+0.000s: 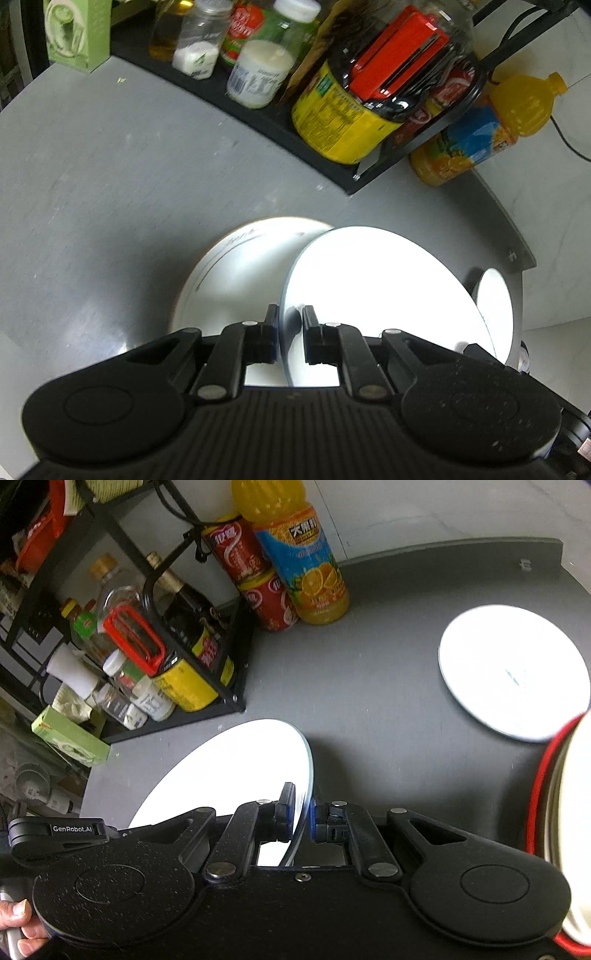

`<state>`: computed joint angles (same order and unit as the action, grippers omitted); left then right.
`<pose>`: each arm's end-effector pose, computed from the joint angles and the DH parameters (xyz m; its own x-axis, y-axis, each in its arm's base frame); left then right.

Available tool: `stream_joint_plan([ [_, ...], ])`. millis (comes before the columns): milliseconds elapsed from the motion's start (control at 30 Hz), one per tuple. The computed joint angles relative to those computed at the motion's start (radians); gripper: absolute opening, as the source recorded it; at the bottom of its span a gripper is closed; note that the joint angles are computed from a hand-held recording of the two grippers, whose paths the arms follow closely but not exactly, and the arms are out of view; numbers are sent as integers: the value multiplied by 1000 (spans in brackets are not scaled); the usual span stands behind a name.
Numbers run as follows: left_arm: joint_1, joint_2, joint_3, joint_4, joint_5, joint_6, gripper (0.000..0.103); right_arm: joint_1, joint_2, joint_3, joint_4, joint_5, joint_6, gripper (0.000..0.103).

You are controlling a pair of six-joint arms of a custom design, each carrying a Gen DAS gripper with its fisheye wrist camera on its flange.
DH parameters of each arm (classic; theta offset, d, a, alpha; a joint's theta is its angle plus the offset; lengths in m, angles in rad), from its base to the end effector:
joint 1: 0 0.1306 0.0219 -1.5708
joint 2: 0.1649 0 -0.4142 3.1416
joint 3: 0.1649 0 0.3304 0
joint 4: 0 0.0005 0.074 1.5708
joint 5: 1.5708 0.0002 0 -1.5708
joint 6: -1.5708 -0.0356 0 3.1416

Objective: Organize plates and bowls
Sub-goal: 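Lift the Sweet plate and carry it over the gold-rimmed white plate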

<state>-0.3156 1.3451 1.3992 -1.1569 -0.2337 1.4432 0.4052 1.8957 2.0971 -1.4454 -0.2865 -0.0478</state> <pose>0.3593 -0.1092 0.4649 -0.3090 -0.9142 -0.2624 -0.8157 0.3966 -0.4211 0.5247 0.2355 0.4597 -0.8914 -0.3325 -0.3079 -0.4194 0.8627 0.2827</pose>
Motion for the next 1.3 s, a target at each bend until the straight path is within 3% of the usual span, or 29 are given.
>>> stream_joint_plan([
  [567,-10,-39,-102,30,40,6,12,32,-39,-83,23,71,5,8],
  [833,-8,-34,-126,47,58,14,15,46,-53,-112,78,116,2,7],
  [1100,6,-15,-71,-39,65,7,17,58,-36,-96,89,121,16,7],
  [1300,5,-12,-7,-103,4,-19,32,64,-29,-102,93,137,31,10],
])
